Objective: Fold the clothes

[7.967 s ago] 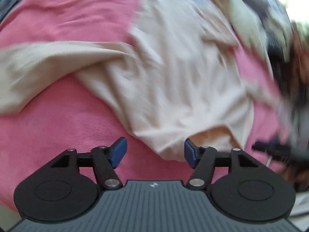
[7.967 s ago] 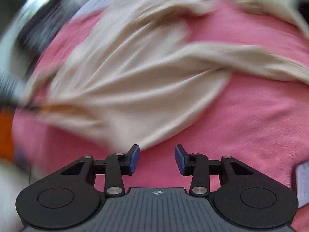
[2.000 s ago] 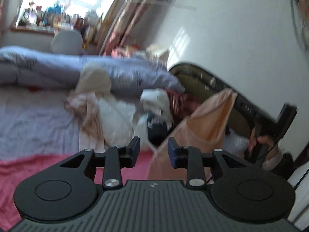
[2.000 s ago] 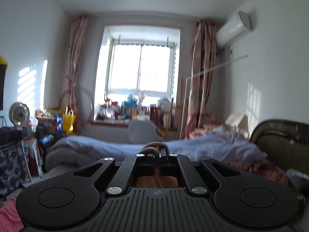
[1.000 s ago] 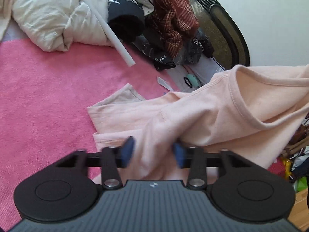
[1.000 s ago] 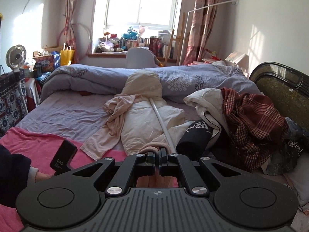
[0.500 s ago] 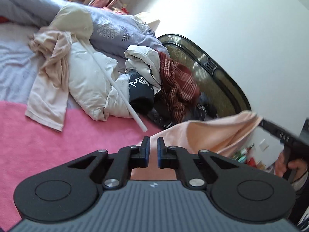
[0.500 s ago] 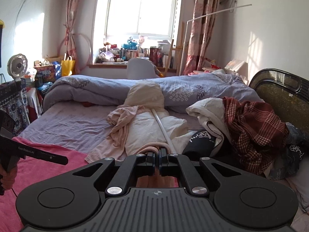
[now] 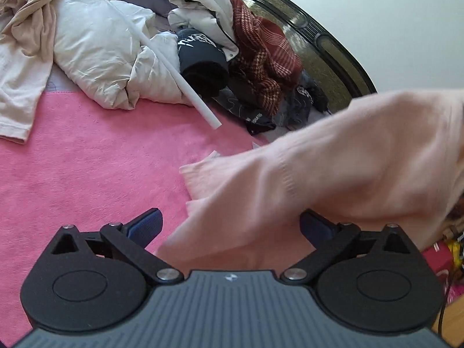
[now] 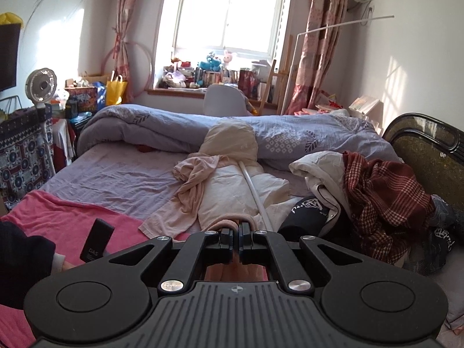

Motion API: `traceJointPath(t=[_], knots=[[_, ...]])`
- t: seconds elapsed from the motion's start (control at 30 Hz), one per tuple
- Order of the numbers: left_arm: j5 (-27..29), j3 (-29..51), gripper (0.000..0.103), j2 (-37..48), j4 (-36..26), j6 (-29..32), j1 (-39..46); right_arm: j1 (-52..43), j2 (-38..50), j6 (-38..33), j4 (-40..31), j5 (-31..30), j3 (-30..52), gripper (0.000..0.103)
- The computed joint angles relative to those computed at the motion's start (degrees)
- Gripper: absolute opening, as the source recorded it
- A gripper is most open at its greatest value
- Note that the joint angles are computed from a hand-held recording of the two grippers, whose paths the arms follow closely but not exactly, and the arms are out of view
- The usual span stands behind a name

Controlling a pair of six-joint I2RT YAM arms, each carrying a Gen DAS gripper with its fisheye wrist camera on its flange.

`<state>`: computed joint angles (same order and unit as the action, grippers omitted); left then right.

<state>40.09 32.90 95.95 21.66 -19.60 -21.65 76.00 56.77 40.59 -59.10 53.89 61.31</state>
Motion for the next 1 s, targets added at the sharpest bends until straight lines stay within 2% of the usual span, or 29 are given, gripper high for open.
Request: traceJointPath(t=[0.07, 0.17, 0.27, 0.33, 0.37, 0.4, 0.43, 0.47, 0.57, 0.7, 0.77, 0.83, 0.93, 1.0], knots=[[-1.6, 0.7, 0.087, -2.1, -2.1, -0.9, -1.9, 0.1, -0.5, 0.6, -0.1, -0.1, -0.7, 0.005], [-3.8, 1.1, 0.087, -6.2, -5.2, 0.3, -4.1, -0.1, -1.3, 1.7, 0.4, -0.3, -1.9, 0.005], [-0.8, 1.0, 0.086, -6.3, -2.5, -0.6, -4.4, -0.1, -1.9, 2.7, 0.8, -0.3, -2.9, 0.005], [-0.7, 3.7, 0.066, -4.4, -5.9, -0.5, -5.1, 0.4, -1.9, 3.2, 0.7, -0.2, -3.1, 0.005], [-1.5, 5.5, 0.049, -3.3, -8.7, -0.2, -5.6, 0.5, -1.9, 3.5, 0.6, -0.3, -3.2, 0.005], [-2.3, 6.9, 0.028, -2.2, -10.8, -0.3, -6.0, 0.6, -1.9, 4.0, 0.3, -0.4, -3.3, 0.005], [-2.7, 8.0, 0.013, -1.1, -12.5, -0.8, -6.3, 0.7, -1.9, 4.5, 0.0, -0.4, -3.4, 0.005], [-2.1, 8.2, 0.005, -0.5, -12.7, -2.2, -6.1, 0.7, -1.9, 5.1, -0.2, -0.4, -3.5, 0.005], [-3.5, 5.8, 0.002, -2.4, -10.3, -6.5, -5.6, 1.2, -1.8, 7.0, -1.3, 0.2, -3.6, 0.005], [-13.0, 3.6, 0.001, -12.0, -13.4, -7.9, -6.3, 1.8, -1.0, 9.4, -3.5, 2.0, -3.3, 0.005], [-16.0, 1.9, 0.001, -18.8, -15.6, -8.8, -5.3, 2.0, -1.1, 9.2, -3.2, 2.9, -3.1, 0.005], [-17.0, 0.4, 0.001, -27.6, -19.9, -10.1, -3.0, 2.4, -1.6, 7.0, -1.2, 4.1, -2.0, 0.005], [-17.7, 2.1, 0.001, -40.9, -31.6, -10.1, 1.3, 3.0, -2.5, 1.1, 4.2, 5.5, 0.0, 0.005], [-17.2, 6.6, 0.001, -47.8, -41.5, -9.8, 4.7, 4.1, -1.8, -3.6, 6.8, 6.6, 3.6, 0.005]])
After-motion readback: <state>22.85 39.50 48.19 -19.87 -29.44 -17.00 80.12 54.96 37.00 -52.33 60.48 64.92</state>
